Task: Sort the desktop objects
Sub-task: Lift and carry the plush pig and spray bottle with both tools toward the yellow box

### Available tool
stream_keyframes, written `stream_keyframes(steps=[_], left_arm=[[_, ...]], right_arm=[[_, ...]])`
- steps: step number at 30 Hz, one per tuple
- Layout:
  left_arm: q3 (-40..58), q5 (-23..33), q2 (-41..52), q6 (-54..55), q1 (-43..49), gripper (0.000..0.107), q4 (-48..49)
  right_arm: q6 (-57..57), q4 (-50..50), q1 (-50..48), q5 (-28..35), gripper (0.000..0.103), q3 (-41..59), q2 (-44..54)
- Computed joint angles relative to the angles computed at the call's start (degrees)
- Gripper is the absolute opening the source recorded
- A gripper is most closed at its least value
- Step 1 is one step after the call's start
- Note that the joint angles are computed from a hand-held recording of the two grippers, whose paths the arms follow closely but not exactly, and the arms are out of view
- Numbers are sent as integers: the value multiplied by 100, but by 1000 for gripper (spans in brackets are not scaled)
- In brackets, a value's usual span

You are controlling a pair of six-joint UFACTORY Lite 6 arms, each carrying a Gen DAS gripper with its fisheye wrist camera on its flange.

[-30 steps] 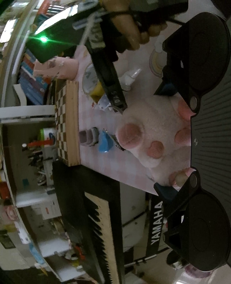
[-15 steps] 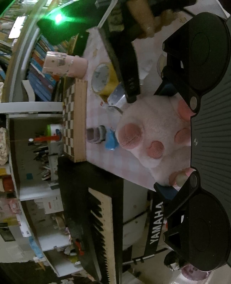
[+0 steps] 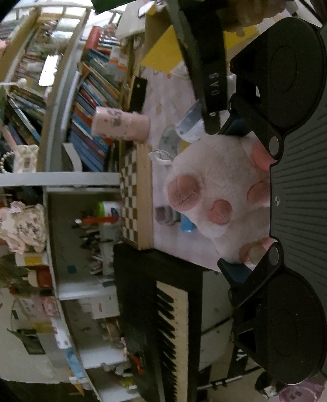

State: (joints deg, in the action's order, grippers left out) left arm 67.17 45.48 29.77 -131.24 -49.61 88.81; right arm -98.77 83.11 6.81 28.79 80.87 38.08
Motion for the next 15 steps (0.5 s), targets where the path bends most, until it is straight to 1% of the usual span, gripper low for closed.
stream_keyframes(steps=[4,7,15], left_arm=[[-360,31,-251,-367,-180,97,152],[-598,58,-401,-450,-335,97,188],[-1355,184,-946,-715,-799,97,250]], right_arm=[[-271,299,-84,-11,30,-889,-643],[-491,540,-103,-95,30,-1494,-1034],[-1673,1871,-8,-393,30,-3093,-2224]])
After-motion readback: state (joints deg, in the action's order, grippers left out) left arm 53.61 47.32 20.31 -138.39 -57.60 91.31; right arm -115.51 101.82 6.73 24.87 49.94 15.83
